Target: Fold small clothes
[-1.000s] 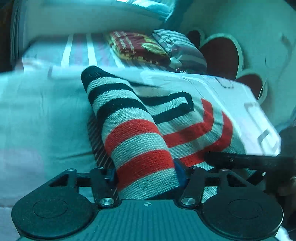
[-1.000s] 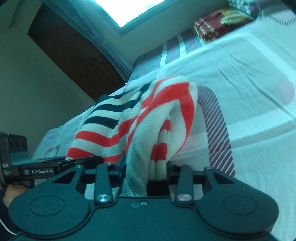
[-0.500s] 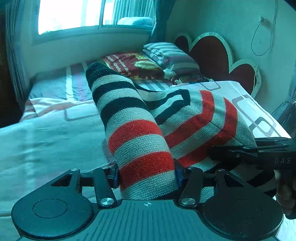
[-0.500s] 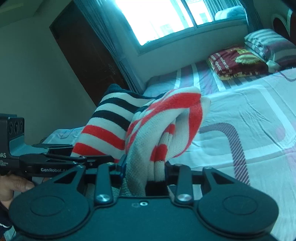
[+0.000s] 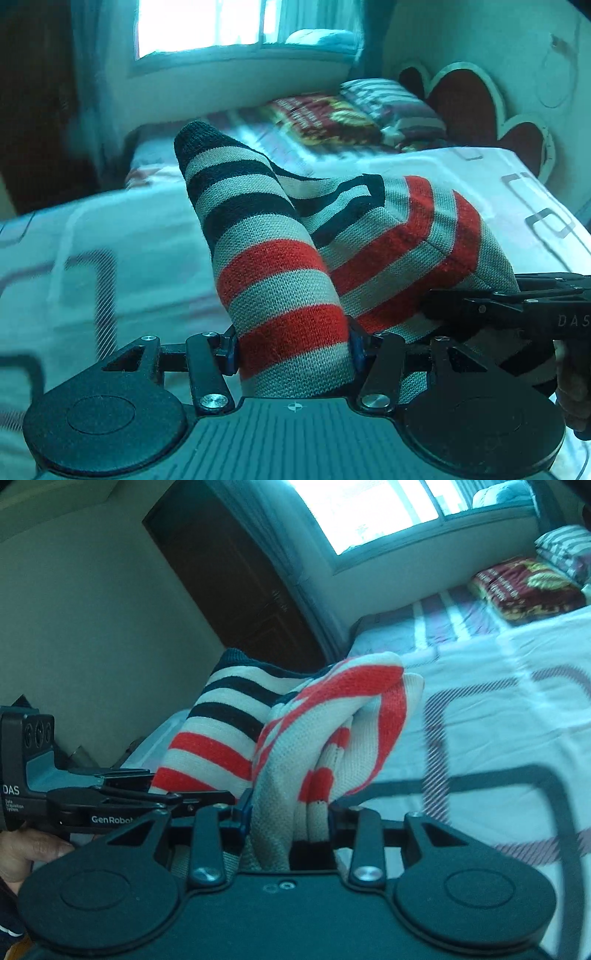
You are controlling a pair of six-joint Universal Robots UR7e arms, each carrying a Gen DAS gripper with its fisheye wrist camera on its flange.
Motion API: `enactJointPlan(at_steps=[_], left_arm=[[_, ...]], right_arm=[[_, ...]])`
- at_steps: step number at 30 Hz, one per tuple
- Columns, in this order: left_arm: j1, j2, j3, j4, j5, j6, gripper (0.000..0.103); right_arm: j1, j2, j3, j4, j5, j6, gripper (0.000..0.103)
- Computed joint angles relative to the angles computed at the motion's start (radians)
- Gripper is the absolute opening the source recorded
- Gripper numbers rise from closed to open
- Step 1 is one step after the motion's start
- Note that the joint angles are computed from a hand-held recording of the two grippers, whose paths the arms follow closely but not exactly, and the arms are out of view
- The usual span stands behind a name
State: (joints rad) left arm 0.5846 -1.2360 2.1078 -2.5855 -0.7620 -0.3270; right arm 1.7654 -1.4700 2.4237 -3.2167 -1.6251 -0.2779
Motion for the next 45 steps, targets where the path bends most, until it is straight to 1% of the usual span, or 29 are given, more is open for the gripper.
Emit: enactJointPlan(at_steps=[4, 6, 8, 9, 10, 11, 12, 13, 14, 16, 19, 21, 22, 23, 24, 25, 26, 28, 30, 32, 34, 36, 37, 38, 39, 41, 43, 44, 45], left_arm=[[0.022, -0.125, 0.124, 0.042, 0.009, -0.085, 0.053], [0.036, -0.181, 0.183, 0.072, 0.012, -0.135, 0.053], [0.059, -0.240, 0.243, 0.075, -0.011, -0.177, 0.053], [0.077, -0.261, 0.283, 0.029, -0.025, -0.181, 0.058], [0.085, -0.281, 0.333, -0.058, -0.031, -0.193, 0.061], [0.098, -0.304, 0.381, -0.158, -0.052, -0.204, 0.067], [0.108, -0.320, 0.411, -0.217, -0.064, -0.221, 0.076], [0.106, -0.332, 0.434, -0.245, -0.054, -0.230, 0.081], [0.096, -0.341, 0.457, -0.267, -0.034, -0.232, 0.085], [0.085, -0.345, 0.482, -0.306, -0.021, -0.227, 0.085], [0.074, -0.371, 0.479, -0.281, 0.003, -0.221, 0.085], [0.060, -0.379, 0.468, -0.234, 0.022, -0.234, 0.085], [0.055, -0.388, 0.461, -0.206, 0.031, -0.241, 0.085], [0.052, -0.388, 0.456, -0.191, 0.038, -0.246, 0.085], [0.043, -0.396, 0.454, -0.177, 0.049, -0.248, 0.085], [0.037, -0.404, 0.454, -0.170, 0.061, -0.250, 0.085], [0.040, -0.398, 0.450, -0.186, 0.067, -0.245, 0.085], [0.048, -0.396, 0.452, -0.251, 0.068, -0.229, 0.085], [0.068, -0.381, 0.440, -0.285, 0.068, -0.228, 0.085], [0.092, -0.365, 0.421, -0.279, 0.071, -0.226, 0.085], [0.115, -0.349, 0.413, -0.315, 0.055, -0.211, 0.085], [0.129, -0.327, 0.400, -0.322, 0.052, -0.220, 0.085], [0.138, -0.316, 0.386, -0.291, 0.050, -0.237, 0.085], [0.145, -0.304, 0.373, -0.262, 0.049, -0.251, 0.085], [0.150, -0.294, 0.365, -0.250, 0.046, -0.252, 0.085], [0.155, -0.274, 0.360, -0.263, 0.043, -0.235, 0.085], [0.166, -0.252, 0.350, -0.250, 0.048, -0.235, 0.087], [0.175, -0.242, 0.346, -0.252, 0.042, -0.245, 0.092], [0.182, -0.231, 0.347, -0.270, 0.041, -0.242, 0.094]], right_arm=[[0.052, 0.114, 0.003, -0.028, -0.013, 0.032, 0.035], [0.062, 0.158, 0.006, -0.019, -0.011, 0.033, 0.035], [0.064, 0.205, 0.009, -0.015, -0.014, 0.056, 0.035], [0.062, 0.229, 0.012, -0.025, -0.030, 0.067, 0.035], [0.062, 0.258, 0.020, -0.064, -0.065, 0.064, 0.036], [0.037, 0.274, 0.035, -0.101, -0.058, 0.065, 0.038], [-0.003, 0.274, 0.055, -0.133, -0.010, 0.103, 0.038], [-0.039, 0.260, 0.071, -0.139, 0.040, 0.114, 0.037], [-0.048, 0.252, 0.076, -0.138, 0.050, 0.107, 0.037], [-0.030, 0.246, 0.073, -0.129, 0.022, 0.091, 0.038], [-0.020, 0.234, 0.059, -0.096, 0.002, 0.089, 0.039], [-0.003, 0.228, 0.045, -0.067, -0.018, 0.089, 0.042], [0.013, 0.220, 0.040, -0.064, -0.038, 0.095, 0.046], [0.016, 0.219, 0.048, -0.100, -0.054, 0.091, 0.050], [0.026, 0.211, 0.049, -0.120, -0.066, 0.094, 0.050], [0.017, 0.220, 0.046, -0.150, -0.057, 0.078, 0.049], [0.019, 0.217, 0.044, -0.163, -0.057, 0.074, 0.046], [0.029, 0.235, 0.019, -0.191, -0.066, 0.055, 0.046], [0.034, 0.251, -0.026, -0.133, -0.083, 0.064, 0.046], [0.016, 0.263, -0.072, -0.037, -0.064, 0.096, 0.046], [0.002, 0.284, -0.096, -0.030, -0.050, 0.104, 0.046], [-0.011, 0.305, -0.105, -0.067, -0.018, 0.085, 0.035], [-0.009, 0.319, -0.102, -0.107, -0.020, 0.050, 0.013], [0.003, 0.336, -0.096, -0.163, -0.043, -0.012, 0.009], [0.021, 0.358, -0.089, -0.232, -0.084, -0.073, 0.009], [0.025, 0.376, -0.071, -0.311, -0.093, -0.146, 0.009], [0.013, 0.389, -0.074, -0.298, -0.124, -0.164, 0.009], [0.007, 0.395, -0.076, -0.293, -0.134, -0.173, 0.009], [-0.001, 0.401, -0.075, -0.296, -0.134, -0.184, 0.009]])
